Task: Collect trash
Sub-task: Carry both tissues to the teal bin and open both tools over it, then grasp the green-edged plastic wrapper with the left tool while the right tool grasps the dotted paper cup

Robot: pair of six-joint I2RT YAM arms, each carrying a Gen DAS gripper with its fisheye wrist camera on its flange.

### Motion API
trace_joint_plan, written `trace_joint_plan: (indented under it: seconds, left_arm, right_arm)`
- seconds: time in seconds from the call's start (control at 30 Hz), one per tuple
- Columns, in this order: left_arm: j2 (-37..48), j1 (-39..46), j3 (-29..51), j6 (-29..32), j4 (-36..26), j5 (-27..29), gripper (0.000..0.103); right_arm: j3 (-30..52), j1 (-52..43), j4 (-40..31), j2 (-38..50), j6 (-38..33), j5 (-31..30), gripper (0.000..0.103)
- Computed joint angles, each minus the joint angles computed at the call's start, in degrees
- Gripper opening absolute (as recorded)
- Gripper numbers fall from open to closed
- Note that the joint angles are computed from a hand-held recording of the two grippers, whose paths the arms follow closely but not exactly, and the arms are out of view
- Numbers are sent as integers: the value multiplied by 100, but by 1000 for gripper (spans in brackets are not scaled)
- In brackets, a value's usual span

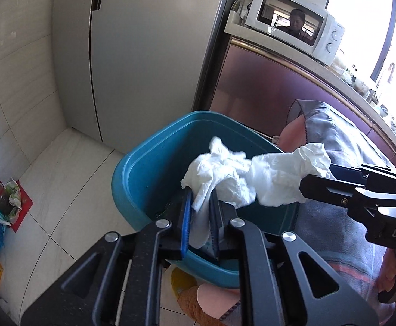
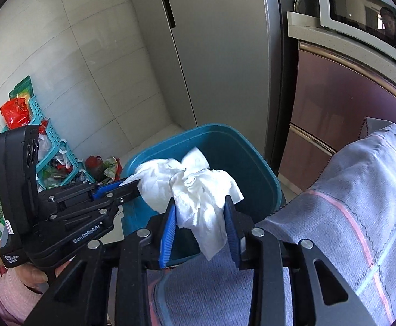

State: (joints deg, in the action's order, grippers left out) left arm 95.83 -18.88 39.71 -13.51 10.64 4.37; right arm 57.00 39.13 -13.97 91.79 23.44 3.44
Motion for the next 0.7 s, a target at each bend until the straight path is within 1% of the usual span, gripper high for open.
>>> trace_joint_plan:
  seconds: [0.07, 0.13, 0.2, 0.27, 0.4, 0.5, 0.57, 0.6, 0.7]
  left_arm:
    - [155, -2, 88, -28, 24, 8, 20]
    - [277, -42, 149, -54, 74, -29, 27]
    - [370, -82, 213, -106, 80, -61, 32]
    - [416, -112, 221, -151, 126, -70, 32]
    - [365, -158, 155, -212, 205, -133, 32]
    - [155, -184, -3, -201, 275, -153, 32]
    - [-47, -246, -119, -182, 306, -176, 34]
    - [-168, -300, -185, -173, 336, -178, 37]
    - [-585, -501, -394, -117, 393, -182, 41]
  right_arm:
    - [118, -2, -80, 98, 15, 53, 41]
    - [170, -33, -90, 177, 65, 2, 45]
    - [206, -89, -132, 239, 114, -103, 49]
    - [199, -128, -141, 251, 172, -172, 51]
    - [33, -215, 2, 136, 237, -252, 51]
    - [-211, -228, 148, -84, 320, -222, 51]
    - [-416, -216, 217, -302, 345, -213, 51]
    - [-533, -190, 242, -443, 367, -173, 51]
    - [-955, -96, 306, -1000, 416, -23, 51]
